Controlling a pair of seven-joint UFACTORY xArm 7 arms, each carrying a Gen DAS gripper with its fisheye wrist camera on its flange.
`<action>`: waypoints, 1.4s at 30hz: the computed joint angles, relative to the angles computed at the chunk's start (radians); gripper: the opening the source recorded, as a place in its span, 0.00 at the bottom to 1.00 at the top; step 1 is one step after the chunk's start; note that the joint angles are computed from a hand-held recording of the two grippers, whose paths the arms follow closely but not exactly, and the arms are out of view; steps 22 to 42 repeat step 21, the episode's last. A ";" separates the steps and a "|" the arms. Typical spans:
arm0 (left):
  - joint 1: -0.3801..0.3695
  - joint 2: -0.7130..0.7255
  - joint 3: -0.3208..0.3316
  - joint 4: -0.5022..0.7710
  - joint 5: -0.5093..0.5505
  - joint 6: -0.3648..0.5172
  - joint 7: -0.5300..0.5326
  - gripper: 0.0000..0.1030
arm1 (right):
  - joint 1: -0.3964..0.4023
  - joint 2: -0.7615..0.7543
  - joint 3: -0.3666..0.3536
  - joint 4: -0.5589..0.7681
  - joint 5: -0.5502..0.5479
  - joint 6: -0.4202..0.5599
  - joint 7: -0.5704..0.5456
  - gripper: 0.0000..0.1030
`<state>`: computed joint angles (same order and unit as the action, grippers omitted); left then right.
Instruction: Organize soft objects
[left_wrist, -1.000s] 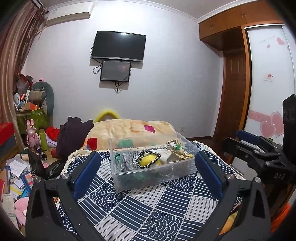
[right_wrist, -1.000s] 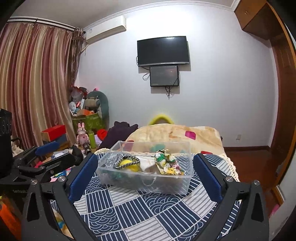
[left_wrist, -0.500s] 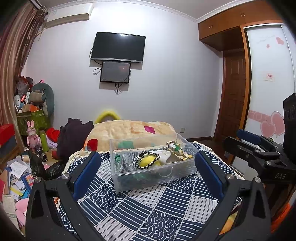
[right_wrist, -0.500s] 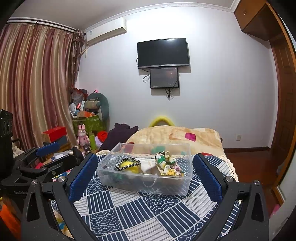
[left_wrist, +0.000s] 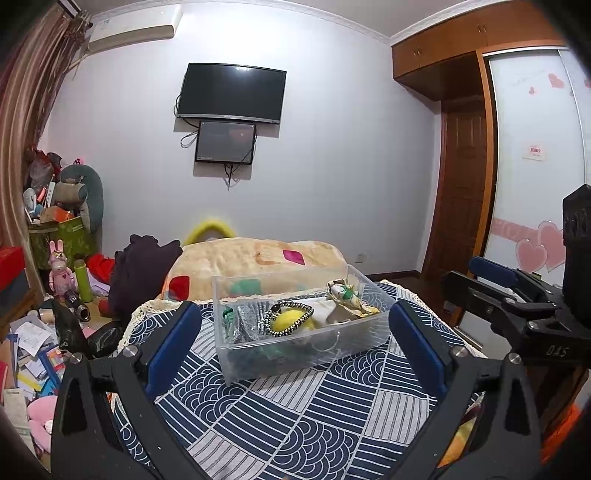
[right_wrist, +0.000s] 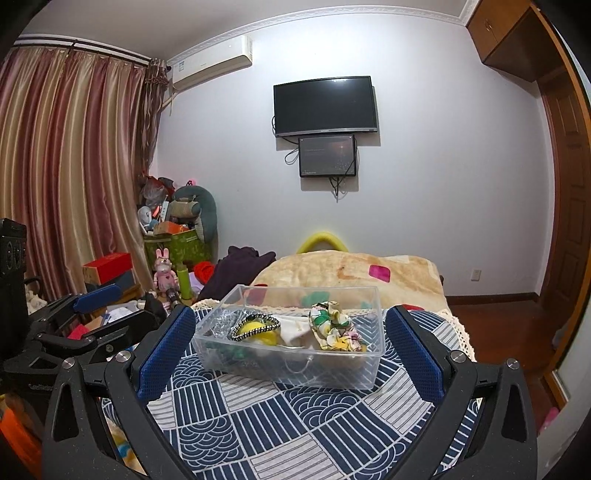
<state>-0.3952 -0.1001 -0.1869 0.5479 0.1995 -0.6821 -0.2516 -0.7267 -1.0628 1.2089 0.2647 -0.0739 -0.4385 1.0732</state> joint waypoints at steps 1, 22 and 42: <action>0.001 -0.004 0.005 0.000 0.013 0.005 -0.013 1.00 | 0.000 0.000 0.000 0.000 0.000 -0.002 0.000 1.00; 0.003 -0.006 0.006 -0.001 0.044 0.020 -0.026 1.00 | -0.001 0.005 0.001 0.005 -0.002 0.001 -0.001 1.00; 0.003 -0.006 0.006 -0.001 0.044 0.020 -0.026 1.00 | -0.001 0.005 0.001 0.005 -0.002 0.001 -0.001 1.00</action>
